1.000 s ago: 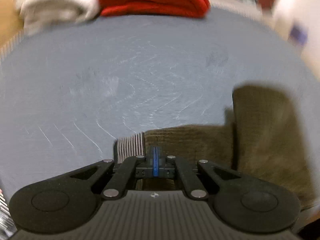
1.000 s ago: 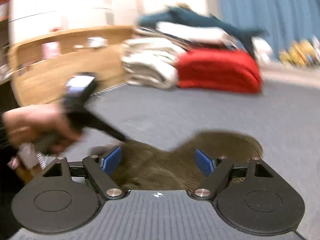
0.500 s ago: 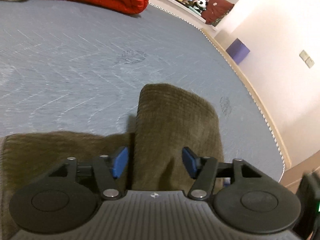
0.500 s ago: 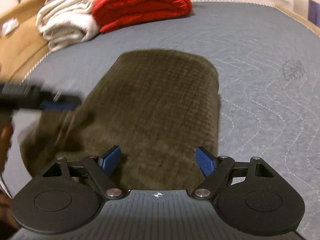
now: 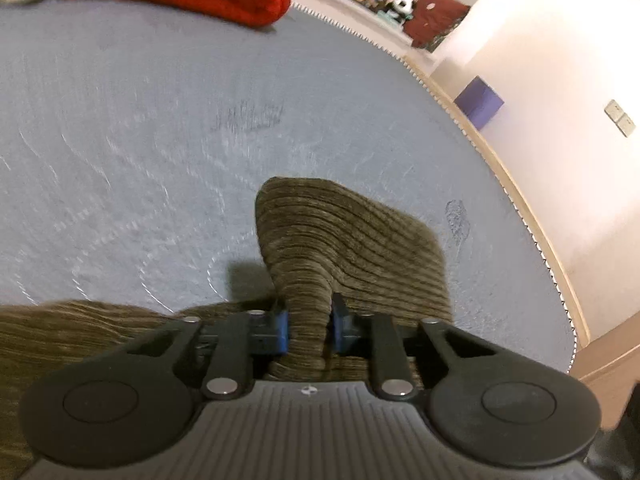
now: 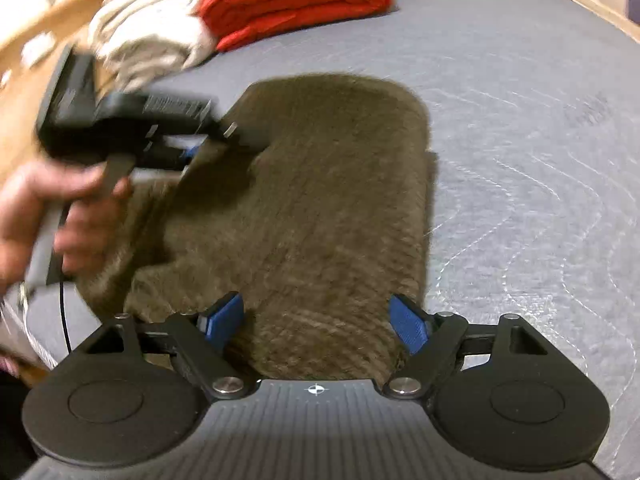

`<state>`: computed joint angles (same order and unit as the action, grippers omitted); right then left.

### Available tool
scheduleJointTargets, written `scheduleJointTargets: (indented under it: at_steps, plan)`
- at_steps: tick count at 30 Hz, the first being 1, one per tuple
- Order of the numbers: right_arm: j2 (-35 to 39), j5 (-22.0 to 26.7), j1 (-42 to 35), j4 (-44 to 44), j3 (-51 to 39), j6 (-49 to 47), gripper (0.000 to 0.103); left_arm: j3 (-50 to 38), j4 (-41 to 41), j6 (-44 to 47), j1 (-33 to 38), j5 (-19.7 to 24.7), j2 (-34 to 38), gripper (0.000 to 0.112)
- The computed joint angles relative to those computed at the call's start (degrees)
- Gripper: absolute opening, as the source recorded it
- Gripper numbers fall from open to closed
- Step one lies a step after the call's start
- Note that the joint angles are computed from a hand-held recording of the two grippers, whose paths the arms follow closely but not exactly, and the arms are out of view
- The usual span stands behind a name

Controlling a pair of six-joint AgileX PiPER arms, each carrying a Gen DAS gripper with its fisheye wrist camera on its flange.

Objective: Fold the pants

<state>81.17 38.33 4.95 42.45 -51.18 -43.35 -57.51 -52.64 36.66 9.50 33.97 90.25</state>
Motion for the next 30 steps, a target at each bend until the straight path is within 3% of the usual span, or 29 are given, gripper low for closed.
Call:
scheduleJointTargets:
  at_steps: [5, 10, 14, 16, 17, 20, 22, 24, 26, 27, 28, 30]
  plan:
    - [1.08, -5.91, -0.01, 3.89, -0.71, 4.13, 0.087, 2.58, 19.1, -16.24, 4.11, 0.97, -11.74, 0.018]
    - [6.18, -5.08, 2.4, 7.1, -4.87, 3.78, 0.092, 4.38, 31.49, -23.45, 13.34, 1.93, -17.09, 0.02]
    - [11.77, -0.73, 4.93, 10.93, -9.19, 0.89, 0.095, 5.02, 40.39, -31.96, 16.9, 1.23, -15.84, 0.045]
    - [13.93, 0.94, 6.64, 10.92, -11.42, 1.67, 0.096, 4.01, 37.3, -30.41, 19.99, 3.49, -14.37, 0.079]
    - [15.24, 1.63, 7.31, 10.7, -12.64, 2.44, 0.096, 3.24, 32.32, -26.4, 22.4, 6.02, -13.04, 0.085]
    - [19.7, 4.87, 8.54, 9.88, -16.77, 6.57, 0.097, 1.58, 23.69, -18.53, 26.56, 13.45, -7.66, 0.094]
    - [22.64, 6.49, 9.1, 9.31, -19.19, 9.12, 0.097, 1.92, 22.83, -16.67, 27.2, 14.88, -5.38, 0.101]
    - [24.63, 7.45, 9.4, 9.08, -20.61, 10.37, 0.097, 3.21, 19.86, -14.26, 28.05, 15.04, -4.22, 0.101]
    - [25.24, 7.42, 10.05, 9.81, -20.74, 9.19, 0.089, 4.06, 16.09, -11.16, 28.94, 15.99, -3.06, 0.1]
    - [24.88, 7.5, 10.04, 11.11, -20.35, 6.72, 0.068, 4.54, 16.57, -10.36, 28.21, 15.14, -3.49, 0.097]
    - [24.16, 7.3, 10.16, 11.59, -20.1, 5.29, 0.055, 4.63, 17.72, -10.39, 27.14, 14.44, -4.17, 0.093]
    - [21.92, 6.05, 10.04, 13.49, -18.24, 3.1, 0.043, 4.51, 19.86, -13.62, 25.27, 13.52, -5.38, 0.085]
